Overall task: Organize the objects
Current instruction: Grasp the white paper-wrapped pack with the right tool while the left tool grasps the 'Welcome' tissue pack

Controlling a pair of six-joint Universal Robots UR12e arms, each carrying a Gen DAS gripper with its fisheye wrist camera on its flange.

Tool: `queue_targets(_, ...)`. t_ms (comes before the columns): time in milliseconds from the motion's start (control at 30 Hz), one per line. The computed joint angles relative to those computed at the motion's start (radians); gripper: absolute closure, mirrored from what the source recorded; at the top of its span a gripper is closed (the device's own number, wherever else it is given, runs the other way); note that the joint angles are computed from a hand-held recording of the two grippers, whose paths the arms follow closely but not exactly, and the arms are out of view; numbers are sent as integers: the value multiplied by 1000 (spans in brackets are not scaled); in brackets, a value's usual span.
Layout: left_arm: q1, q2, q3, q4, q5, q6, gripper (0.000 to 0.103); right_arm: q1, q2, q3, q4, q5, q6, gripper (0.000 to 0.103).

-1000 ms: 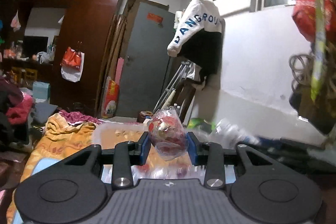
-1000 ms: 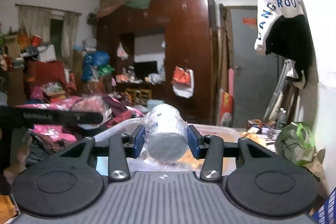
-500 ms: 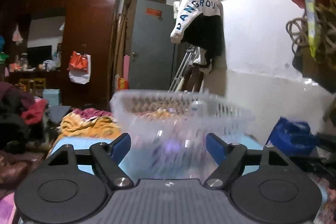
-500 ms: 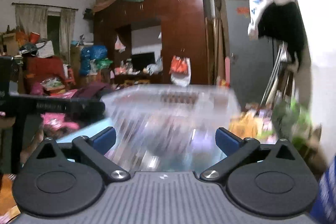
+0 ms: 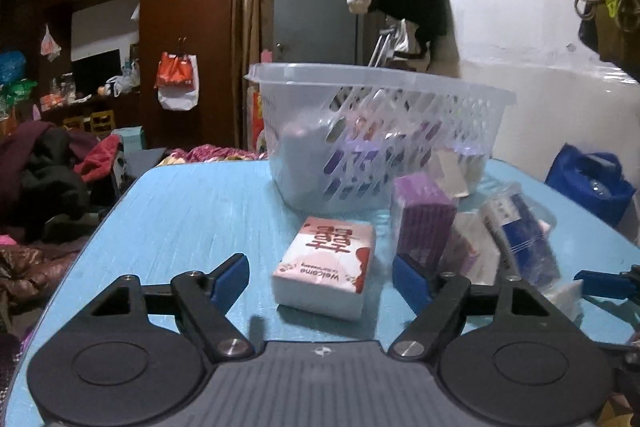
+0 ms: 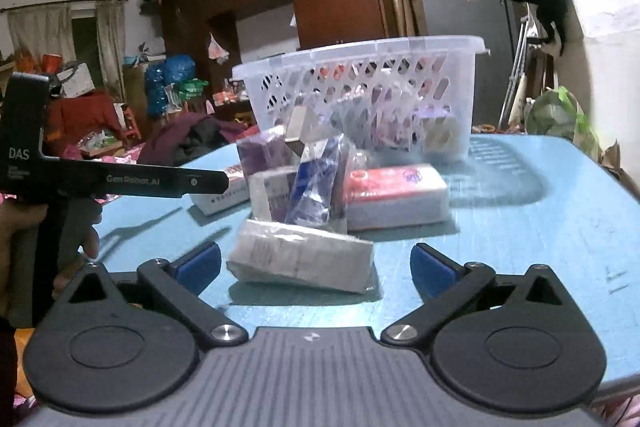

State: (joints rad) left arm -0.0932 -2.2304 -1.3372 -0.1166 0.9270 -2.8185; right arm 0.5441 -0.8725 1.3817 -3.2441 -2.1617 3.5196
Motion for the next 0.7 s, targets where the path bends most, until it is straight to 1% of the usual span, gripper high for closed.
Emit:
queue_targets(100,-2,-3,6,-16,8,-5,21,9,12,-15,5,-21,-10,0)
queue_targets(133,-4,-2,8,-31,15,0,21,11,16,-21,8,-25,-17,0)
queue_targets(233,-9,2,5,-36,39,28,21,18,30,-40,17,-57,-35,0)
queue_targets(267,-13,5,3,-43,55,42,21,19,33,-44,17,-65,-39,3)
queue_targets(300,-18,9,-4,-46,71,58,21,20,35,-48,18,-74,-47,12)
queue_targets(333,-21,12,-10,-44,84,68,21,21,37,-49,12,-79,-58,17)
queue_targets(367,-23,14,-15,-33,90,73,21,22,37,-45,2,-78,-63,16)
queue_targets(400,-23,16,-20,-28,90,75,21,21,36,-45,0,-74,-67,16)
queue_targets(467,-20,18,-24,-35,75,64,37,21,32,-35,-12,-76,-69,17)
queue_targets(500,-18,17,-27,-26,75,48,43,22,30,-32,-16,-79,-69,17)
queue_targets(633,-4,12,-47,27,15,-1,44,20,15,1,-70,-80,-81,17)
queue_targets(700,2,13,-63,68,3,-34,44,20,8,18,-103,-86,-88,17)
